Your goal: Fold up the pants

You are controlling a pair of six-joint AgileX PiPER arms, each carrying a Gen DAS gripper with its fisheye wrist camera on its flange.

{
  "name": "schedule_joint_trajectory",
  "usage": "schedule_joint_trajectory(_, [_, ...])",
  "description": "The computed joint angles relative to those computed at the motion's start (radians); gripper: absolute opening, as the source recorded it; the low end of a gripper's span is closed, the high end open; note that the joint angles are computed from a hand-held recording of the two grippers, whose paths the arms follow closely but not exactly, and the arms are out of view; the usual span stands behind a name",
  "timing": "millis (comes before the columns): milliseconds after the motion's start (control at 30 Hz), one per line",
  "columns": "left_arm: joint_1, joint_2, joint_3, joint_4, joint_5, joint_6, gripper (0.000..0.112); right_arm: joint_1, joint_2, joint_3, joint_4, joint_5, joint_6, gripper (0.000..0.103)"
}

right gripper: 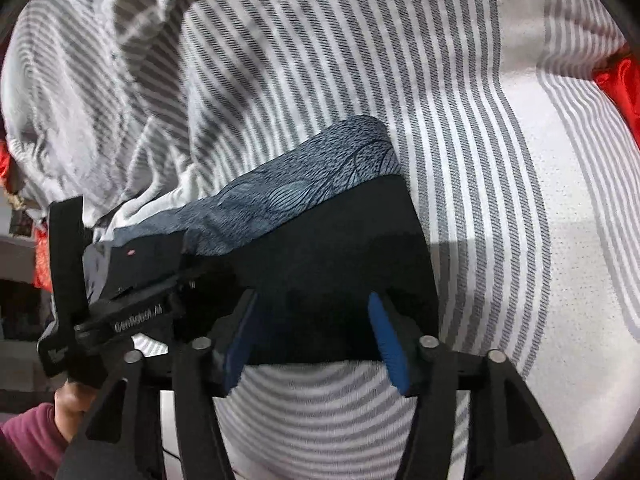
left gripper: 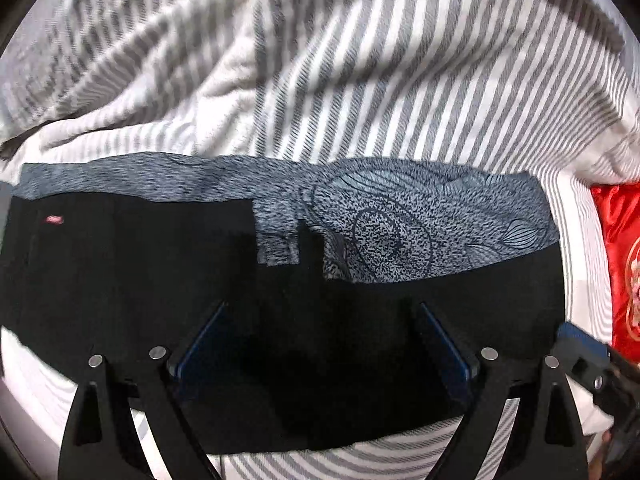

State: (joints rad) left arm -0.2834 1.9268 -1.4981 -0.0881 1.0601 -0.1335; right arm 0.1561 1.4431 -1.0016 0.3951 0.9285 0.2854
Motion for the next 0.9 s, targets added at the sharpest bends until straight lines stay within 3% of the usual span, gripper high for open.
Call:
schedule_joint_trajectory(300, [0.075,-0.208,0.137,0.053,0.026,-0.135,0.094,-0.014,-0.03,0.017,0.06,0.092,-0.1,0.064])
schedule_joint_trajectory(433, [0.074,-0.268,0.267,0.059,-0.028,-0.207,0.094,0.03,-0.038,0.005,0.023,0.104,-0.062,0.064])
schedule_joint_trajectory(633, [0.212,-0.339,0.397,0.009,-0.067,-0.075,0.094,0.199,0.011,-0.053,-0.052,0.057,0.139,0.064])
schedule_joint_trajectory(900, [0.465,-0.322,0.365,-0.055,-0.028,0.16,0.094,0.387,0.23,-0.312,-0.266,0.072,0.387,0.064])
